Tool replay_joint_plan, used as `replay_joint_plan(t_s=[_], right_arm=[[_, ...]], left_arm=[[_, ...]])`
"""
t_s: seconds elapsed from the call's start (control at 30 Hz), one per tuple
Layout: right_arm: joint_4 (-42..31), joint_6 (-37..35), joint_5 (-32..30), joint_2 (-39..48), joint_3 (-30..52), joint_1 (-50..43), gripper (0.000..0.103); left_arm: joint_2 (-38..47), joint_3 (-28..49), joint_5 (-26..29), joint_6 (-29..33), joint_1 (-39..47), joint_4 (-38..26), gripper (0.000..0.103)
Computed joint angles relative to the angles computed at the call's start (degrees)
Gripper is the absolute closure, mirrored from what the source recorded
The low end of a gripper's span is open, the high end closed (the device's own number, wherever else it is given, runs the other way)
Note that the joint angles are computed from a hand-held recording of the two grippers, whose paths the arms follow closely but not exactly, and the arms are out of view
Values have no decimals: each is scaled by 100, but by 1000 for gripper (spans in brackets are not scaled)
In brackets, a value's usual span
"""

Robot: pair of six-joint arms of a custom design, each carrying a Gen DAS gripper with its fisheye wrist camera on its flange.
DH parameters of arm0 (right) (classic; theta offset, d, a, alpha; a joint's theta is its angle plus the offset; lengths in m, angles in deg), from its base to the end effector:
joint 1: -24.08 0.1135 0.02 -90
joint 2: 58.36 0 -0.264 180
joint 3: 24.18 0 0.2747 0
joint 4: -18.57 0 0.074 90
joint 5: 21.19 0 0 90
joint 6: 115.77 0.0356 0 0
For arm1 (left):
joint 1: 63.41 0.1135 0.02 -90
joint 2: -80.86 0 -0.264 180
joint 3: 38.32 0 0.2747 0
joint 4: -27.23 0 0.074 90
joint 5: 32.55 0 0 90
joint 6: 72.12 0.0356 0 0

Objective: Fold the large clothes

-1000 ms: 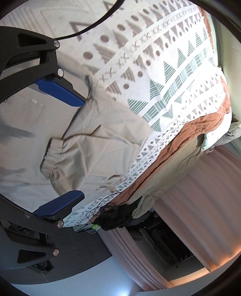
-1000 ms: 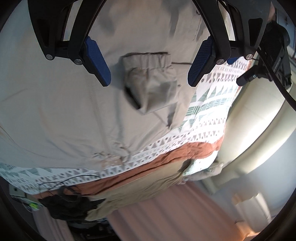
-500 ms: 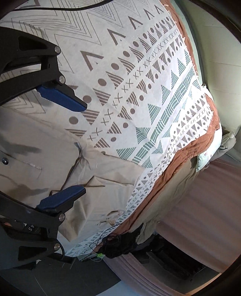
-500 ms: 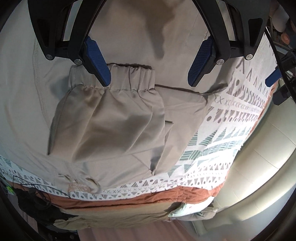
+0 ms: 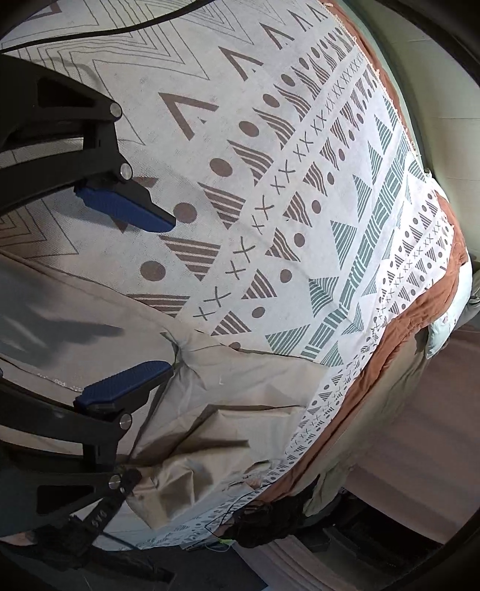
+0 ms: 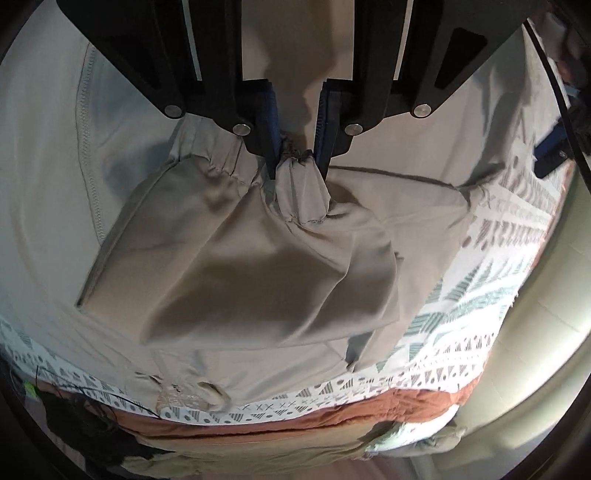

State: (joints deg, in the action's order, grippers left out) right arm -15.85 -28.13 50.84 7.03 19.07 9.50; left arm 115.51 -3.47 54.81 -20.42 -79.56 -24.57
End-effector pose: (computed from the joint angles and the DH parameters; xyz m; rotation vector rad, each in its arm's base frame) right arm 0.2195 -0.0457 0.1600 0.1485 2.5056 0.2812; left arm 0.1403 -0.0389 0.1787 -0.5006 2.4528 -0.3475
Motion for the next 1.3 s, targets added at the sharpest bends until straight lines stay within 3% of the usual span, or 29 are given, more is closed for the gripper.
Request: replay_joint_plan(t_s=[0.17,0.27,0.3,0.43,0.5,0.6,0.7,0.77,0.8,0.83,0.97,1.0,1.2,1.3], right_arm=[[-679,-538,-1793,-497,203,-1812,90],[-1020,-886,-2610,-322,437,-2731,90],[-1449,-1443,-2999,-148,568,-3331,90],[-2327,-2588,-3848,669,1039,-4557,90],[-3231,-3666,-4067,1019,1235,-5397,90],[-3680,-4038,-4222,1344,1529,-6052,90],[-3594,-3816,-4151,1630,1725,-6483,81],[-3750,-3961,-3976,1806,1817,-6778,57],[-3495,-3722,-3900,1784,1747,-6805,30],[-3470,-3775,-3897,1889,1759,-6964,19],[-3777,-3987,-3676,2406,1989,-7370,19],[-3504,-3588,-3615,2373,1953,-7197,19],[-3150,-3141,-3536,2598,1924,-6631,19],[-2536,-2556,-3538,2747,1976,-6159,19]], left_arm=[[151,-15,-135,27,-63,38,30],[302,-33,-193,73,-82,114,30],[362,-37,-214,85,-89,141,30],[578,-41,-290,171,-77,245,30],[633,-29,-311,194,-67,264,30],[743,-22,-380,201,-85,318,30],[841,-29,-447,162,-155,388,30],[888,-20,-513,146,-213,417,30],[912,-4,-536,150,-230,432,30],[925,17,-586,139,-274,439,30],[1069,99,-903,83,-589,576,30],[1203,140,-963,80,-679,656,30],[2105,272,-1173,92,-1038,1099,30],[2278,364,-1313,95,-1074,1125,30]])
